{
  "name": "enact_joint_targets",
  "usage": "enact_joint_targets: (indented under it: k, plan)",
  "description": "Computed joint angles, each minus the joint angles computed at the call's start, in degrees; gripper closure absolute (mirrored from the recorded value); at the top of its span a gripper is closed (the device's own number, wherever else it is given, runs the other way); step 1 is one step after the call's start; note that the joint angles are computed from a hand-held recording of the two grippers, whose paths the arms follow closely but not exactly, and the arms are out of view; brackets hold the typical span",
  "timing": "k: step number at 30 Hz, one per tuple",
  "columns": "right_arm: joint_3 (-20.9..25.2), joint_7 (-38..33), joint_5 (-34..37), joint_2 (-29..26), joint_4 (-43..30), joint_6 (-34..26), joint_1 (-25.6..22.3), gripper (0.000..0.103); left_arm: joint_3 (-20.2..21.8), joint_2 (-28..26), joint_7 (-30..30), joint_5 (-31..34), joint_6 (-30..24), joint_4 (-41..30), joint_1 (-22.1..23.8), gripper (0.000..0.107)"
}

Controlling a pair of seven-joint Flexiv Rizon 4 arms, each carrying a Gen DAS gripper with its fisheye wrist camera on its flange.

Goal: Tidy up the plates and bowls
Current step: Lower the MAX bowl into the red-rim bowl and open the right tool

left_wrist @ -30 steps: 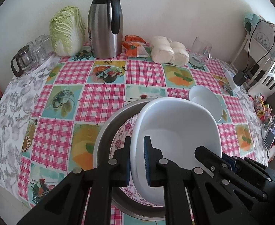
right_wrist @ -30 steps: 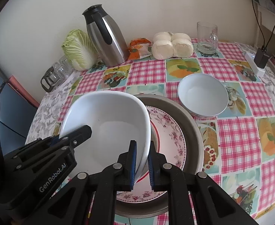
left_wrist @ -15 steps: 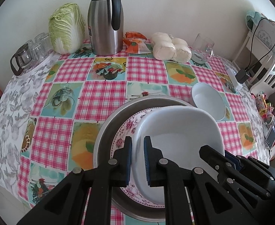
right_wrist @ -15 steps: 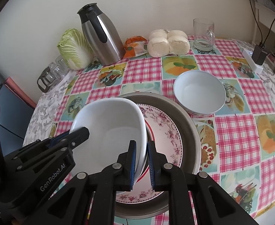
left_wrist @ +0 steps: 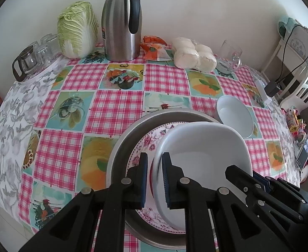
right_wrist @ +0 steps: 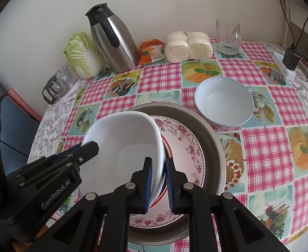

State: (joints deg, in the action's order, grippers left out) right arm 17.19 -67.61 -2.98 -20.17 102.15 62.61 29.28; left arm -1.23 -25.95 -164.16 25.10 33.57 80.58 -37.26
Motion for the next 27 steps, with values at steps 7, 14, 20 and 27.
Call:
enact_joint_targets:
  k: [7,14,20,27]
  plan:
    - [0.2,-0.3,0.6,0.0,-0.2,0.0,-0.2,0.087,0.1,0.2,-0.3,0.9,-0.1,-0.3,-0.3,0.093]
    - [-0.2,0.1,0.1,1.1,0.8,2.3,0.0,0.087,0.2,0.3,-0.9,1.3,-0.4,-0.4,-0.5,0.093]
    - [-0.1,0.3,0.4,1.6,1.0,3.2,-0.6,0.087,0.3,0.9,-1.8,2.2,-0.8,-0.3,-0.7,0.092]
    - [-0.2,0.5,0.8,1.6,0.9,2.5,-0.8,0.085,0.3,2.1,-4.3,3.5,-1.5,0.5,-0.8,0.062]
